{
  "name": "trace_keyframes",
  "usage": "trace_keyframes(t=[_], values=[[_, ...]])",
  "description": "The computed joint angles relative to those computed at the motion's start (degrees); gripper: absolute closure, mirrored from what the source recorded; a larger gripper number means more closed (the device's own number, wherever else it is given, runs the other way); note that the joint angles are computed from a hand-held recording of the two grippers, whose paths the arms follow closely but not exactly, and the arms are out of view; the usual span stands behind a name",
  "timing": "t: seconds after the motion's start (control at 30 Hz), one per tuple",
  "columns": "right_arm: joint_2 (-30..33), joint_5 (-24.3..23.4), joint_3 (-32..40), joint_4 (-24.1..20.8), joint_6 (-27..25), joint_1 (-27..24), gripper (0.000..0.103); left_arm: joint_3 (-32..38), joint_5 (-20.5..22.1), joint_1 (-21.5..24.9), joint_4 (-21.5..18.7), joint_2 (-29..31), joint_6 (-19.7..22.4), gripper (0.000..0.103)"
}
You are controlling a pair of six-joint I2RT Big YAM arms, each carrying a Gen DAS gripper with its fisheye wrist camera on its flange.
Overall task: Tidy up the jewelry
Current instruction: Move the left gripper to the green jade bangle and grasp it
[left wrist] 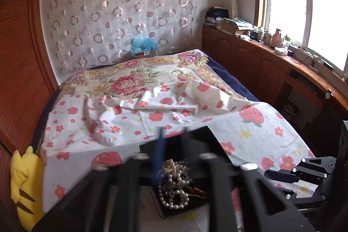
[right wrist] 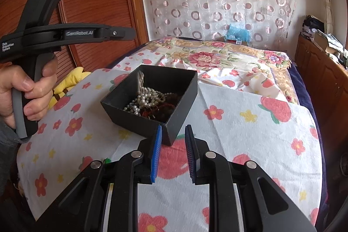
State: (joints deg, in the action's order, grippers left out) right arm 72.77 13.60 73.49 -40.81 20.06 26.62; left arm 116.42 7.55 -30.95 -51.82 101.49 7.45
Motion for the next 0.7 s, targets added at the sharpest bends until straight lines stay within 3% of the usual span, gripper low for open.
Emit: trace_keyframes(t=[0.03,0.1,0.27,0.4,0.7], values=[[0.1,0.0,0.2,-0.1,0.2,0.0,0.079,-0.9,-0.7,-0.2,0.6,-0.6,-0.1,0.046],[-0.6,0.7,-0.7,-0.1,1.1,0.6,0.079,-4.1,-1.3,-0.3,2.1,-2.6,0.6,0.043],[-3.4,2.3,-3.8,0.4,3.5,2.4,0.079,-13.0,-0.7,-0.2,6.0,-8.2,2.0,0.017],[-5.3,4.5,-5.8,0.2,5.4,4.0,0.079,-19.7,-0.5,-0.1,8.1,-12.4,3.7,0.009],[-7.8,8.4,-8.2,-0.7,8.5,8.5,0.079,-31.8,2.3,1.0,8.5,-19.3,3.8,0.009]])
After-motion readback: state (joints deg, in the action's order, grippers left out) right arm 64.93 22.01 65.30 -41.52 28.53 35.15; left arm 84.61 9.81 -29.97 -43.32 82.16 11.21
